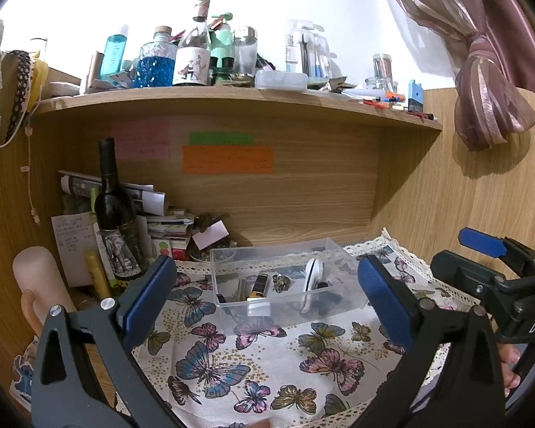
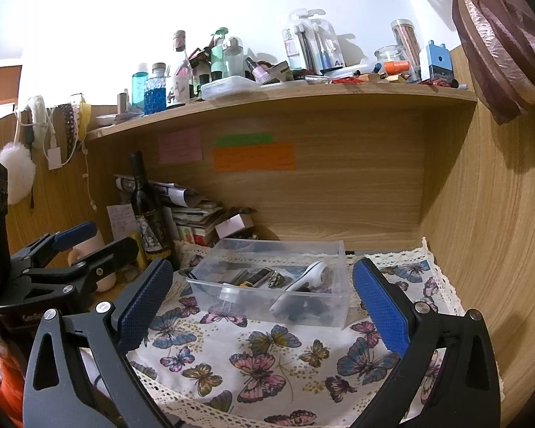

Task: Organize rigid objects

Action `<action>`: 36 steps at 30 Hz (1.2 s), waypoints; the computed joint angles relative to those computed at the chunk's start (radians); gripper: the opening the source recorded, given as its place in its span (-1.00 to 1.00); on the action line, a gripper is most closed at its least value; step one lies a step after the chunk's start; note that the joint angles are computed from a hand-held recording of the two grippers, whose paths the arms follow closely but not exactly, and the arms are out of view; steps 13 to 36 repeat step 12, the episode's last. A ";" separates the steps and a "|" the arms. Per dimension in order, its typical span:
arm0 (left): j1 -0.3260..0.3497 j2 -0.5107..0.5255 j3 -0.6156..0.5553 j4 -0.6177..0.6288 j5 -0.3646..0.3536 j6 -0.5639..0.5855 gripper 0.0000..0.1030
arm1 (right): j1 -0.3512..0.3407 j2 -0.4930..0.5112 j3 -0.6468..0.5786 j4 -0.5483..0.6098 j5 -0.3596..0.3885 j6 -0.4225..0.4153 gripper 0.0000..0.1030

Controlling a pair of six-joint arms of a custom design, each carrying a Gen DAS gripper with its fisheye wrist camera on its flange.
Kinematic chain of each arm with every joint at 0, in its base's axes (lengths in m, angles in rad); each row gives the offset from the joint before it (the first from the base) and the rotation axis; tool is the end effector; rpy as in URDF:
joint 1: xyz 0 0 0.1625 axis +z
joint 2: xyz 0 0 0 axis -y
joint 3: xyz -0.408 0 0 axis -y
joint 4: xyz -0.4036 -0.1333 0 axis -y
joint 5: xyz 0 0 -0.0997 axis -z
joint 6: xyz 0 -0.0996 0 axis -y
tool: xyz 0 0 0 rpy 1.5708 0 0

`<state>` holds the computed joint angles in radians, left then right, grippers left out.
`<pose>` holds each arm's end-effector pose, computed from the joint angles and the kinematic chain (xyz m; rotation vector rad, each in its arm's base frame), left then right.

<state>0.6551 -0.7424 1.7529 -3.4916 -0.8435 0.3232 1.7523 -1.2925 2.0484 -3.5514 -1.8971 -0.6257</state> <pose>-0.3820 -0.5451 0.1295 1.0144 2.1812 -1.3698 0.1951 -0.5014 0.3397 0.6281 -2.1166 1.4232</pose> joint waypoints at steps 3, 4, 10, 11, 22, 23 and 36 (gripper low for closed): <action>0.002 0.000 -0.002 0.004 0.003 -0.012 1.00 | 0.001 0.002 -0.001 0.000 -0.004 0.003 0.96; 0.003 0.000 -0.003 0.003 0.003 -0.012 1.00 | 0.001 0.003 -0.002 0.000 -0.006 0.005 0.97; 0.005 0.001 -0.002 -0.005 0.006 -0.009 1.00 | -0.001 0.007 -0.008 0.013 -0.009 0.016 0.97; 0.005 0.000 -0.002 -0.002 0.003 -0.008 1.00 | -0.002 0.008 -0.009 0.014 -0.009 0.016 0.97; 0.005 0.001 -0.002 -0.002 0.002 -0.007 1.00 | -0.002 0.010 -0.010 0.015 -0.011 0.018 0.97; 0.005 0.001 -0.002 -0.002 0.002 -0.007 1.00 | -0.002 0.010 -0.010 0.015 -0.011 0.018 0.97; 0.005 0.001 -0.002 -0.002 0.002 -0.007 1.00 | -0.002 0.010 -0.010 0.015 -0.011 0.018 0.97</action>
